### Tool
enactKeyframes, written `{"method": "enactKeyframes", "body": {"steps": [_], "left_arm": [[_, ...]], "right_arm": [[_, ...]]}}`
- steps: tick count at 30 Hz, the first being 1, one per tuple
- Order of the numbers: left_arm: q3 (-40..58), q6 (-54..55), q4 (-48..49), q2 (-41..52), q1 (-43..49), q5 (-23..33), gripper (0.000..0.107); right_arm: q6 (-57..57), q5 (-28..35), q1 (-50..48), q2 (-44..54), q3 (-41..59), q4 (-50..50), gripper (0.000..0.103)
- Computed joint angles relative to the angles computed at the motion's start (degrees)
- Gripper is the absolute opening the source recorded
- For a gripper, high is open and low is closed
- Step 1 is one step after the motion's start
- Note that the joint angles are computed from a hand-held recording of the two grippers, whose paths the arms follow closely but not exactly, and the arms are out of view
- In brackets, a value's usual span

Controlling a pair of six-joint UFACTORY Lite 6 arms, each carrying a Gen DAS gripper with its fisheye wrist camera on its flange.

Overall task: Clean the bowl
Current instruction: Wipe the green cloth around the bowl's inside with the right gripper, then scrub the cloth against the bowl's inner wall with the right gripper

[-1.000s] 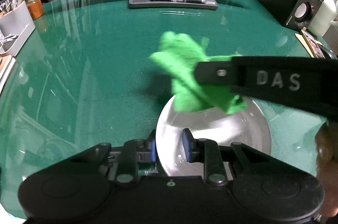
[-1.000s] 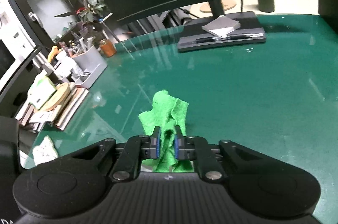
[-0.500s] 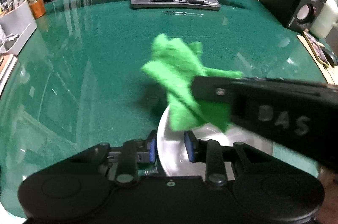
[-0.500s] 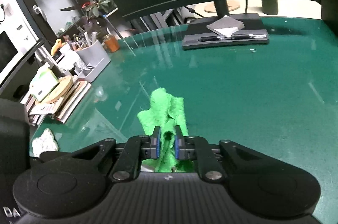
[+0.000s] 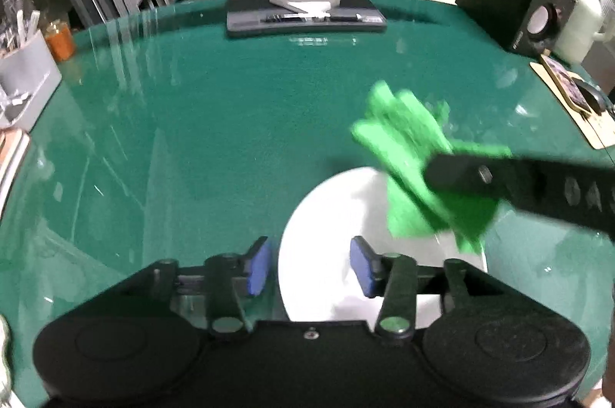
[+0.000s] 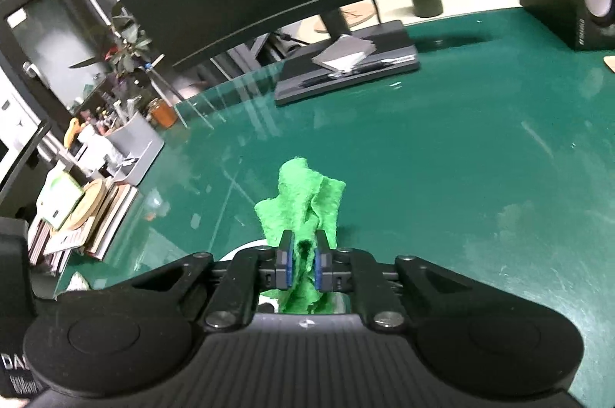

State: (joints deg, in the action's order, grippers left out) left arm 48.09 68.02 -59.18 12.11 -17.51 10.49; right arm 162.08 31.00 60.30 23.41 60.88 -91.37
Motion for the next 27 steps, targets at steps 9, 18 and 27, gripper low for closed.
{"method": "enactKeyframes", "body": {"steps": [9,18,27], "left_arm": [[-4.0,6.2,-7.0,-1.7,1.2,2.2,0.019],[-5.4,4.4,-6.2,-3.0,0.9,2.0,0.020],[-6.0,3.8,-5.7,-3.6,0.4,1.3,0.021]], "right_arm": [[-1.9,0.4,-0.6,1.3,0.9,1.2,0.010],[-4.5,-5.3,-2.0,7.8,9.6,-7.0,0.009],[-7.5,-1.4,-1.0,3.1,4.8,2.6,0.007]]}}
